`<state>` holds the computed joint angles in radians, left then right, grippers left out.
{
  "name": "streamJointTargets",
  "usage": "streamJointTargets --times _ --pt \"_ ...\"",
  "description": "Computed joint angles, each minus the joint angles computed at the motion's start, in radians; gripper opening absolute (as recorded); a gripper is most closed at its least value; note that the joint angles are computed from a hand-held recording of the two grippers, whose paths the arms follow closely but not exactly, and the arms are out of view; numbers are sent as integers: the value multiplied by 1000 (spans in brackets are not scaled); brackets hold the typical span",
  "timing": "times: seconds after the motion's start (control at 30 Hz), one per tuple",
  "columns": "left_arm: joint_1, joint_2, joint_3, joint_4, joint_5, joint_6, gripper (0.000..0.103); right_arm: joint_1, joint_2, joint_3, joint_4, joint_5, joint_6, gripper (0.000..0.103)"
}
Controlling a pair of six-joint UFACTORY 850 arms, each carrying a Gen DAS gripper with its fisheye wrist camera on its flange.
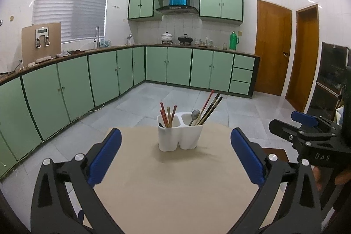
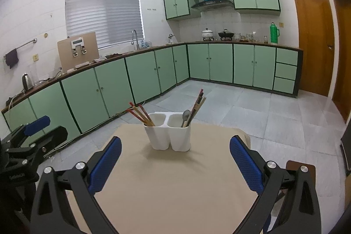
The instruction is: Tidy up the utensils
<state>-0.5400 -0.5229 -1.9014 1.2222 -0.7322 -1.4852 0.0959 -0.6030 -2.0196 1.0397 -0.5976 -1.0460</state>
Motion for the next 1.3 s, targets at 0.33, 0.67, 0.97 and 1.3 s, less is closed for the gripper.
streamJointTargets --times 0.33,0.67,0.97,1.3 --pt "-35 44 38 82 -47 -56 97 -6 81 86 84 5 -101 97" --pt "-59 84 82 131 -81 -87 97 -11 132 150 145 3 -171 97" --pt "-64 105 112 162 -89 -115 97 -12 152 176 177 6 -205 97" --pt "-65 111 122 167 -87 -122 97 -11 153 178 176 7 -206 97"
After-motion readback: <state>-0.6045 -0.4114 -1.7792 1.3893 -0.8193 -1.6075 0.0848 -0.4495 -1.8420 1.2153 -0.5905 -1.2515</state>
